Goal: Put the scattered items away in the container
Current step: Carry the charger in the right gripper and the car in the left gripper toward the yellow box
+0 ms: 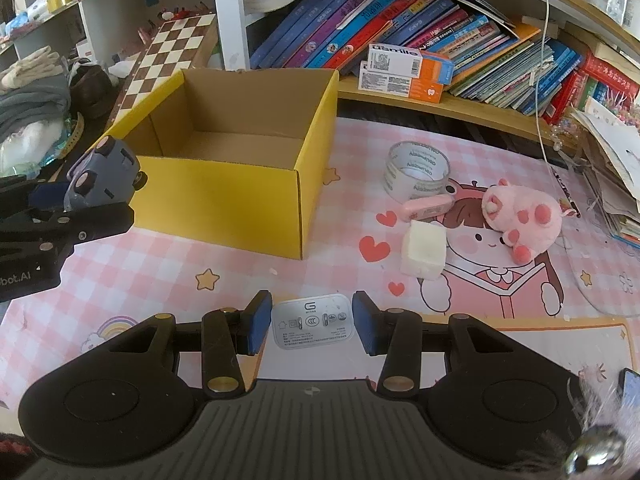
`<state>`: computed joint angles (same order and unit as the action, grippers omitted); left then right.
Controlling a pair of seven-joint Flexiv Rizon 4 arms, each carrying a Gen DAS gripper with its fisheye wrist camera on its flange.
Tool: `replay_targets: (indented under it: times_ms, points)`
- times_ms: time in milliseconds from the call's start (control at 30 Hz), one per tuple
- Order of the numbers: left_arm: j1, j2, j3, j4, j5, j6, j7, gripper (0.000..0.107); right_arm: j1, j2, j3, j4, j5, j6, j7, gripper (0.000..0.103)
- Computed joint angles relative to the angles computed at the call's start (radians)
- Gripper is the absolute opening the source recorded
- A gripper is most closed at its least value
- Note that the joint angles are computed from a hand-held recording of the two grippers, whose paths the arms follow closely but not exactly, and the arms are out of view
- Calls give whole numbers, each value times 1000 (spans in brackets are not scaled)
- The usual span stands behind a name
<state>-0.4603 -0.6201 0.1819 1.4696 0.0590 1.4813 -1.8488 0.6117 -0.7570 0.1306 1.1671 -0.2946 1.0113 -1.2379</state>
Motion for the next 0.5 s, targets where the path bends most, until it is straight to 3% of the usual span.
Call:
replay_targets:
  times_ms: [500]
  points:
    - [10, -4, 9, -27, 11, -22, -15, 49, -7, -47, 29, -116, 50, -46, -69, 42]
